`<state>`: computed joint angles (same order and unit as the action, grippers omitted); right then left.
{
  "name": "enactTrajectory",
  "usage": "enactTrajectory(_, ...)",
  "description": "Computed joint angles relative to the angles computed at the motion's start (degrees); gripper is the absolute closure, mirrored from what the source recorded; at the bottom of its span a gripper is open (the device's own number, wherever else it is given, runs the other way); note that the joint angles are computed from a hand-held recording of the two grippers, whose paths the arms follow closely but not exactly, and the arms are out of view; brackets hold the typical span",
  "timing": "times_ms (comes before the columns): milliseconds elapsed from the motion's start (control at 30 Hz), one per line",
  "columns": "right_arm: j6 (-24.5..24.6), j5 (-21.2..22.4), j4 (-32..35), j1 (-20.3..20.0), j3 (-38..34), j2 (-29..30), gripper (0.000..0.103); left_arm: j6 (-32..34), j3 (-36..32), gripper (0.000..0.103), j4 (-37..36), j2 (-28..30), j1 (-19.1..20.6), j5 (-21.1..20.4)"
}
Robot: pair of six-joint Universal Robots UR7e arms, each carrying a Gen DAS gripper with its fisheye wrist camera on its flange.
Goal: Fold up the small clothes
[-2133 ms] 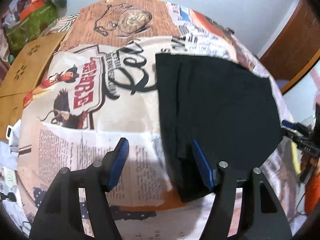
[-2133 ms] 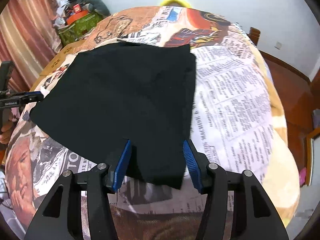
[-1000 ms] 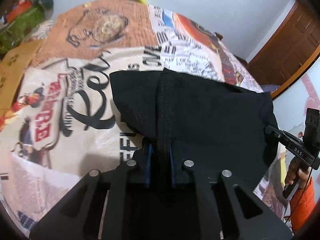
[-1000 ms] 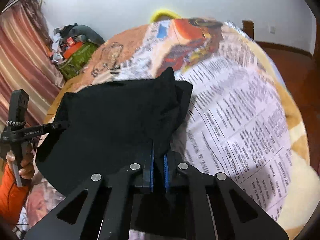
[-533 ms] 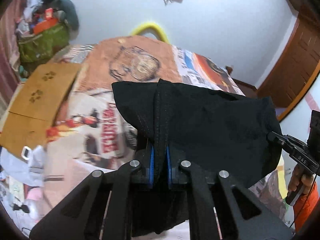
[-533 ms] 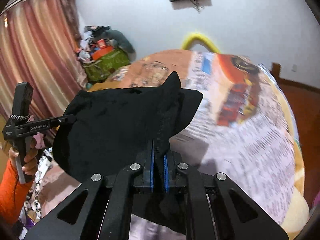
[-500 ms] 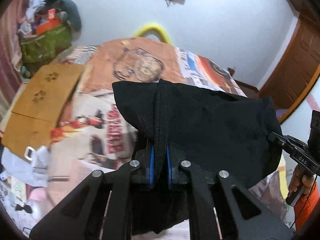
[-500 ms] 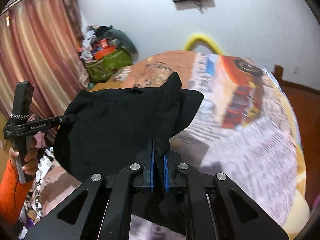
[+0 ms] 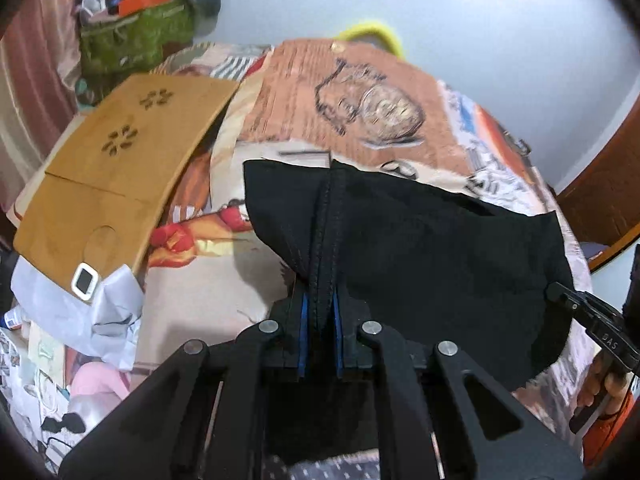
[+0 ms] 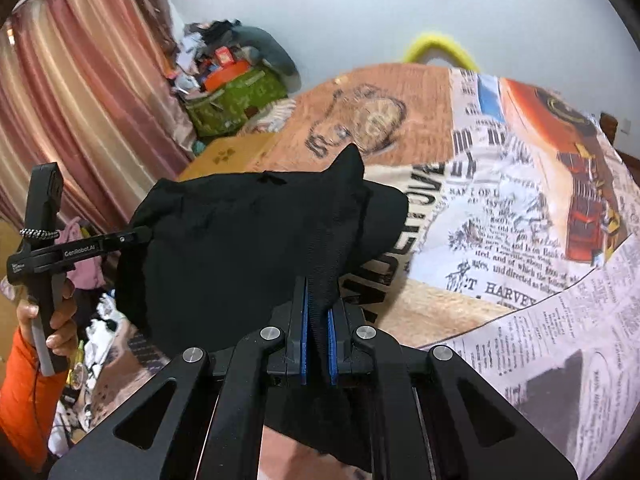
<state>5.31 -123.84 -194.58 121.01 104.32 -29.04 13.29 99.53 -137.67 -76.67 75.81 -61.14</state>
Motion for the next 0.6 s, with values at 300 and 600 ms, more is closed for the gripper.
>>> enactTrajectory(300, 2.57, -3.39, 7.62, -2.38, -0.69, 0.29, 0.086, 0.88, -3.91, 0.068, -1.69, 8.43, 2.18, 7.08)
enactTrajectory(600, -5.29, -7.63, 2.76, 1.21, -0.90, -0.54, 0.075, 7.59, -1.47, 0.066, -7.96, 3.94, -0.28, 6.86)
